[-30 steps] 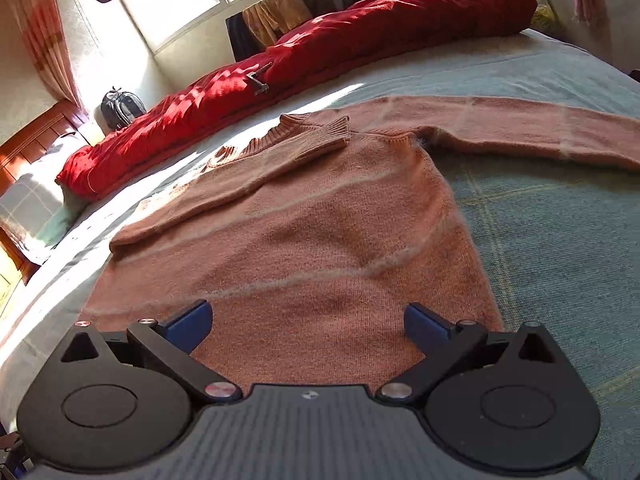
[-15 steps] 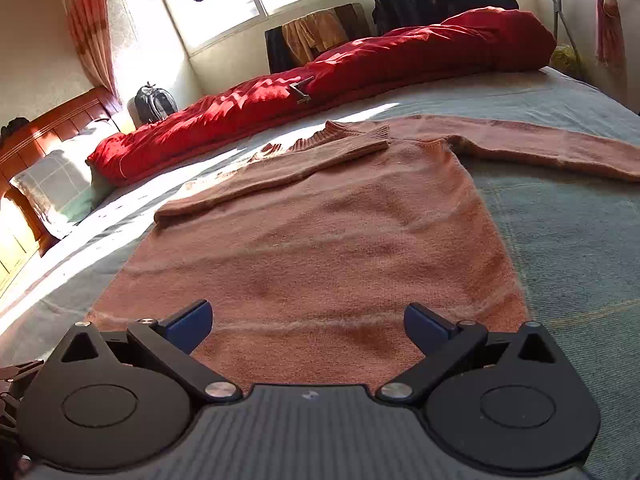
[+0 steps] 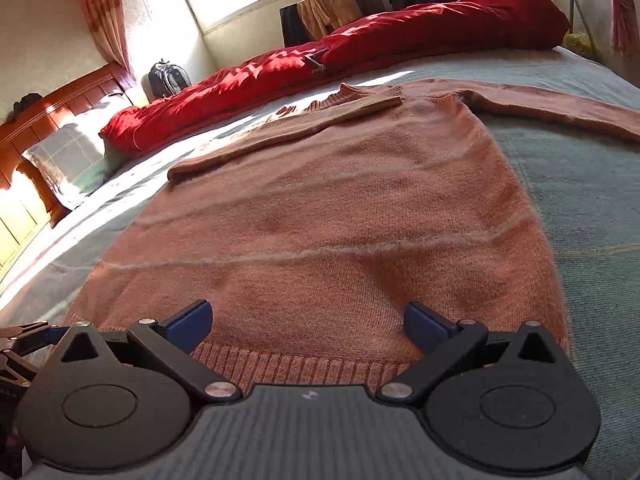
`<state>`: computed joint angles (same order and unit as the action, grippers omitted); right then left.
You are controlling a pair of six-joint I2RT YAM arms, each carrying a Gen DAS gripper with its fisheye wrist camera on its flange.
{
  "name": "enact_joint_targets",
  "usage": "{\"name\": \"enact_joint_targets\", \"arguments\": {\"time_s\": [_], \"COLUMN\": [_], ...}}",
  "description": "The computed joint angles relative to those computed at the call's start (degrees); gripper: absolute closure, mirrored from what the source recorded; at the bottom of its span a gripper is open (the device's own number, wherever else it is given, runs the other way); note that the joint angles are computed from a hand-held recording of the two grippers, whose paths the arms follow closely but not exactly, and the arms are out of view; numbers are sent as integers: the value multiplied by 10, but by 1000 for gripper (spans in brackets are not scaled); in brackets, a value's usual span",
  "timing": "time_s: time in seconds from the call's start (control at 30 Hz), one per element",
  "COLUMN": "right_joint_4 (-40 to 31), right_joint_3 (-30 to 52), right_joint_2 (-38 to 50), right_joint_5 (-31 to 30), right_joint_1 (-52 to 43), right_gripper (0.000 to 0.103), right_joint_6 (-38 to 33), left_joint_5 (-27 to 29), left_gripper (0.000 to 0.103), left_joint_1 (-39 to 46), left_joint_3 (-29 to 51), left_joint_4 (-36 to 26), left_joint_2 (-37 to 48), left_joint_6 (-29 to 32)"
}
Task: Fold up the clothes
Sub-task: 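Move the open right gripper past the sweater hem to the other sleeve, then close the right gripper on the ribbed cuff of the unfolded sleeve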
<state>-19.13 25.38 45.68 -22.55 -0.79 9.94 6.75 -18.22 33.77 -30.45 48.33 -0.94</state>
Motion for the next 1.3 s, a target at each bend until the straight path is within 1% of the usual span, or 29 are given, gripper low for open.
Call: {"name": "enact_joint_targets", "arguments": {"time_s": [0.07,0.1,0.13,0.23,0.33,0.43,0.5,0.57,0.63,0.77,0.83,0.87,0.9,1.0,1.13,1.3], "right_joint_4": [-2,-5,-8,-8,-13,-24,-24,-12,33,129,186,206,217,232,254,319], "right_joint_3": [-3,-2,1,8,26,65,94,131,159,217,247,260,276,332,377,419], "right_joint_2": [-8,-9,-8,-5,17,78,128,191,248,360,422,448,474,552,619,678], "right_joint_5": [-22,-38,-56,-127,-190,-257,-290,-309,-324,-311,-291,-283,-273,-231,-206,-167], "right_joint_1": [-19,-32,-48,-119,-205,-314,-372,-424,-464,-514,-526,-530,-531,-525,-502,-473], "right_gripper": [0,0,0,0,0,0,0,0,0,0,4,11,19,26,28,29], "right_joint_6": [5,9,15,22,4,-25,-33,-20,17,116,182,206,224,270,312,361], "left_joint_5": [-45,-53,-55,-31,-24,-45,-43,-29,-22,-22,-24,-22,-20,-19,-18,-21], "left_gripper": [1,1,1,1,1,1,1,1,1,1,1,1,1,1,1,1], "left_joint_1": [-35,-42,-43,-29,-31,-60,-74,-81,-90,-110,-120,-123,-126,-134,-134,-138], "left_joint_3": [10,17,27,62,94,130,149,164,178,195,195,195,193,197,210,219], "left_joint_4": [-9,-13,-18,-23,-11,11,32,53,69,84,87,87,88,83,78,83], "left_joint_2": [7,12,19,49,85,139,174,206,234,272,278,278,278,288,308,323], "left_joint_6": [1,-4,-13,-34,-41,-42,-48,-57,-65,-75,-82,-84,-85,-78,-73,-71]}}
